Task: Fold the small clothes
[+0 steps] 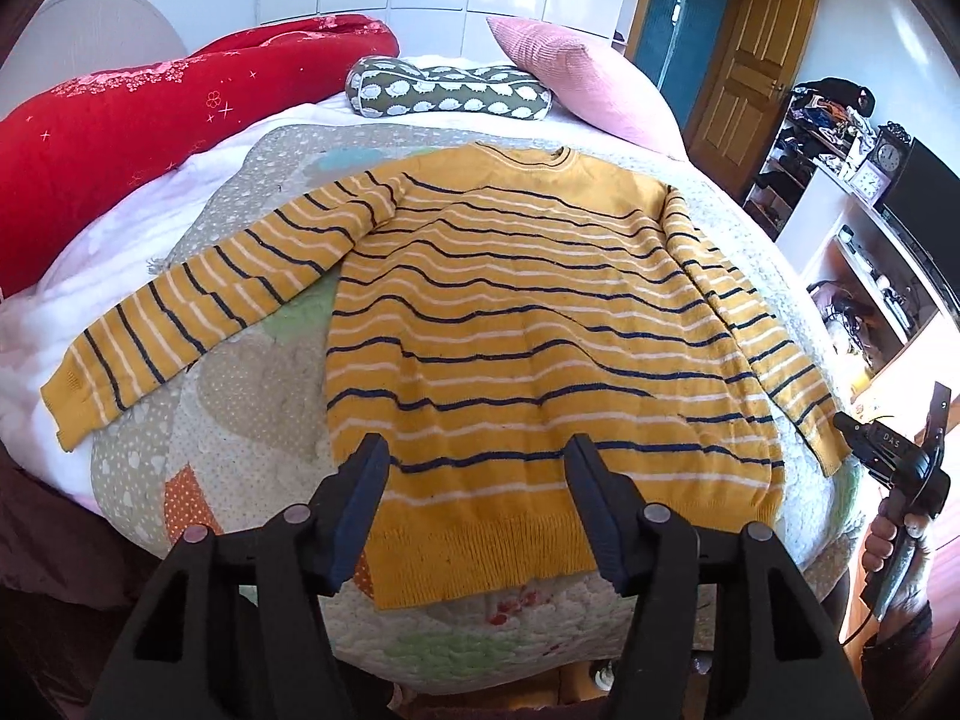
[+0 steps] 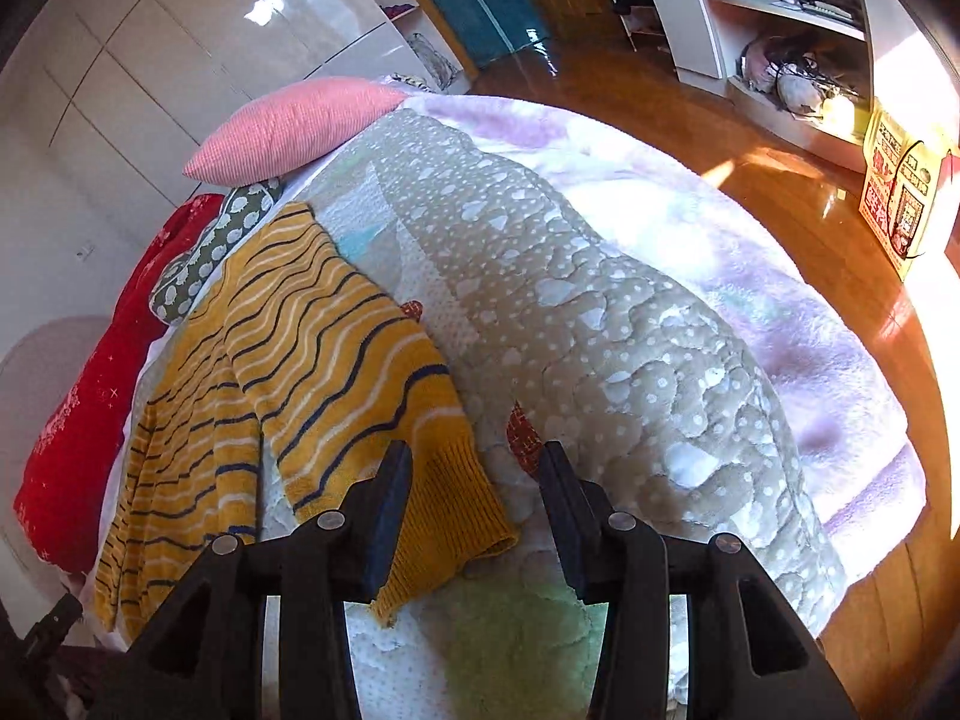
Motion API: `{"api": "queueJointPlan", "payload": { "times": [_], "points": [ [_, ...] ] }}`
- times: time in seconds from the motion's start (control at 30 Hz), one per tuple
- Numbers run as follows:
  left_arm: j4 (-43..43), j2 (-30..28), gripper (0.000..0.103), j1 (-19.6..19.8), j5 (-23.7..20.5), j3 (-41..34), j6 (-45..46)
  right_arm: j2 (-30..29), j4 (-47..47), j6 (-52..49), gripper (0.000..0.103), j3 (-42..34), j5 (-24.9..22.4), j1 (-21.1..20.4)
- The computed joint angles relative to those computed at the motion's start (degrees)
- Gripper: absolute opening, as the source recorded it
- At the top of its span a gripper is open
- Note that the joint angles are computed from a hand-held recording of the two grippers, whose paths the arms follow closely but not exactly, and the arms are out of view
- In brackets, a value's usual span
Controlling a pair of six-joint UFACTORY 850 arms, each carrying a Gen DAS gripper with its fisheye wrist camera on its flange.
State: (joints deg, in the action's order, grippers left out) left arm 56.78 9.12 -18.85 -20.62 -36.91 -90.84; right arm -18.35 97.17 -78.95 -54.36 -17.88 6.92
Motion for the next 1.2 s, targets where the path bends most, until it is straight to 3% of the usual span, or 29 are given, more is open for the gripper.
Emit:
{"api": "queueJointPlan", "payload": {
  "times": [0.07, 0.1, 0.13, 0.23, 0.4, 0.53, 0.67, 0.83, 0.93, 0.97, 1.03, 1.1, 1.2],
  "points": [
    [-0.9, -0.5, 0.06, 0.4, 0.7, -0.1, 0.4, -0.5, -0.3, -2.0, 0.044, -0.6, 1.7, 1.3],
    [-1.3, -0.6, 0.06, 0.7, 1.3, 0.0, 0.5, -1.0, -4.0, 0.2, 0.016, -1.5, 2.5, 2.0],
    [-1.7, -0.6, 0.06, 1.2, 2.0, 0.3, 0.5, -1.8, -10.0, 4.4, 0.008, -2.7, 2.7, 2.6],
    [-0.7, 0.0, 0.06, 2.6, 3.9, 1.5, -1.1, -1.6, -25.0, 17.8, 0.008, -5.2, 4.5, 4.4],
    [3.5, 1.5, 0.06, 5.9, 6.5, 4.0, -5.3, 0.7, -23.8, 16.4, 0.008, -10.4, 4.2, 8.6],
    [8.5, 3.6, 0.06, 8.9, 8.9, 6.5, -10.9, -2.8, -33.7, 23.8, 0.008, -21.0, 4.8, 16.2],
    [13.2, 6.2, 0.06, 11.6, 9.4, 9.2, -15.6, -12.4, -50.8, 37.9, 0.008, -35.9, 1.5, 25.6],
    [11.2, 9.0, 0.06, 16.8, 11.3, 12.2, -13.7, -31.0, -70.4, 55.7, 0.008, -59.7, -9.3, 34.9],
    [5.2, 10.5, 0.06, 20.3, 13.8, 13.7, -8.2, -44.1, -76.6, 61.0, 0.011, -77.2, -19.8, 38.0],
    [3.9, 11.0, 0.06, 21.2, 14.4, 14.1, -7.0, -46.9, -79.2, 63.4, 0.017, -81.0, -21.7, 38.7],
    [4.6, 11.8, 0.061, 22.0, 14.6, 14.7, -7.6, -47.8, -79.0, 62.9, 0.022, -81.5, -21.9, 39.0],
    [5.6, 11.7, 0.061, 22.4, 14.9, 14.9, -8.4, -43.4, -74.1, 58.5, 0.029, -74.2, -17.8, 37.8],
    [5.3, 10.5, 0.061, 23.1, 16.1, 14.3, -8.1, -36.3, -71.3, 54.7, 0.032, -63.2, -11.7, 34.7]
  ]
}}
